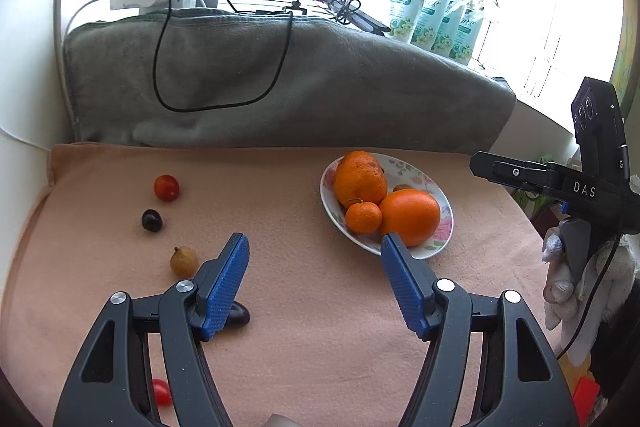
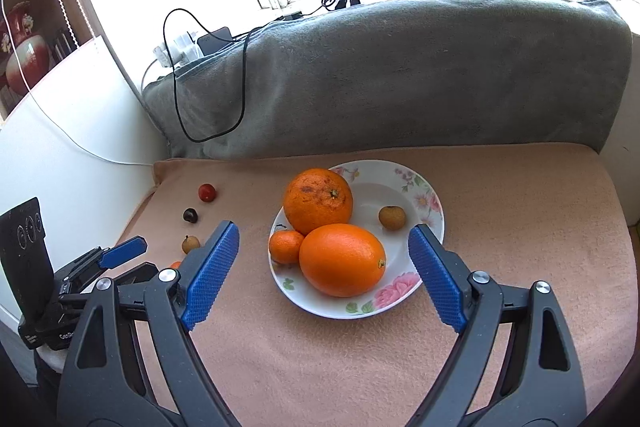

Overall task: Organize fruits
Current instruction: 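Move the right tool to another small mandarin while the left tool approaches the cherry tomato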

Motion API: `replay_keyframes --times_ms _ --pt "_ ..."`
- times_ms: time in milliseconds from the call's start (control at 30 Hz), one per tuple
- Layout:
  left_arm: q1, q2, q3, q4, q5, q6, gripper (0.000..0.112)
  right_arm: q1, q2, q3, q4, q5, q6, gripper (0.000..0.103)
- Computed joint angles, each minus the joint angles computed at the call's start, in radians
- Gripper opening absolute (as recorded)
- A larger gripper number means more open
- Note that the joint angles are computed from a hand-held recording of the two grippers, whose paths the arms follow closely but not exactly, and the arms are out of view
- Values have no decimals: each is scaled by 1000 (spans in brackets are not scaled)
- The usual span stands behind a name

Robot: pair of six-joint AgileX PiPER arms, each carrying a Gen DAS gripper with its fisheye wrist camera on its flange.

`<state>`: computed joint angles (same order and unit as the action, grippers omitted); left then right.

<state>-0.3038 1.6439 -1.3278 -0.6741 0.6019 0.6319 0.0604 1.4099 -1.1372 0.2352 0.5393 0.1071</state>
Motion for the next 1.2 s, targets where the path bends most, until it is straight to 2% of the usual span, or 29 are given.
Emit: replay_keyframes --times_ms 367,633,867,1133,1200 --pt "216 -93 114 -81 40 121 68 114 9 -3 -3 -10 -4 89" --pt "381 -90 136 -153 102 194 68 190 75 -35 17 -15 -24 89" --pt "445 -84 168 -193 136 239 68 264 162 -98 14 -7 -35 89" --pt "459 -92 225 -222 170 288 62 335 281 -220 5 39 -62 88" --pt "463 -91 237 -235 184 300 56 350 318 -258 18 57 -80 82"
